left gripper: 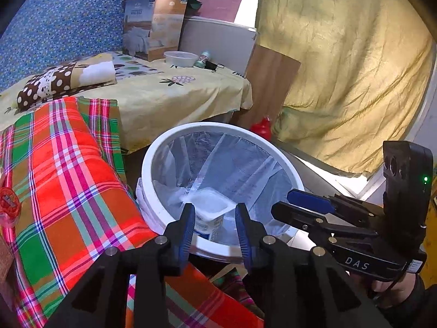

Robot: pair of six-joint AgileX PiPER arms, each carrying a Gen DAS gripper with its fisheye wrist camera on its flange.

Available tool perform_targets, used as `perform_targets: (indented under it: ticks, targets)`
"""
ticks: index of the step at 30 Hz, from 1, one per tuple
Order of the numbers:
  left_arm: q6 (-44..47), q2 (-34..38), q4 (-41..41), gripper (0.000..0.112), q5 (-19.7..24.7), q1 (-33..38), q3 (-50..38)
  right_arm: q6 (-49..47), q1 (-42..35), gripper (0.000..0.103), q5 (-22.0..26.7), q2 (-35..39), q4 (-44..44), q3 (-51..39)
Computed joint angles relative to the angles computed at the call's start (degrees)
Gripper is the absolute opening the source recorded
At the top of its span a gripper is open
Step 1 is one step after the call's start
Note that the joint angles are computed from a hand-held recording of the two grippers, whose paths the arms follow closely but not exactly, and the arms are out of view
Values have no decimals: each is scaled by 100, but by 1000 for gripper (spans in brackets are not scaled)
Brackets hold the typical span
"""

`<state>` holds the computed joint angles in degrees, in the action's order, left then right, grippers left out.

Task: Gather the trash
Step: 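Open the left tool over the bin while the right tool releases the clear cup, then move the left tool back to the pile and grasp a white foam net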

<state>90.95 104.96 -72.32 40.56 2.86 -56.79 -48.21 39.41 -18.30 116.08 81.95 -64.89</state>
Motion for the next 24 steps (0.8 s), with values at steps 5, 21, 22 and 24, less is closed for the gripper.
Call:
perform_targets:
  ticks: [5, 21, 22, 24]
  targets:
    - [-26, -139, -18, 30, 228, 269, 132, 292, 82, 46, -133, -94, -315, 80]
    - [518, -995, -259, 30, 487, 1662, 1094, -580, 715, 46, -106, -6, 176, -416]
    - [555, -1015, -243, 30, 523, 1793, 1131, -646, 768, 46, -125, 20, 253, -472]
    - [628, -1079, -217, 30, 566, 2065, 1221, -605, 795, 46, 10, 93, 157, -603]
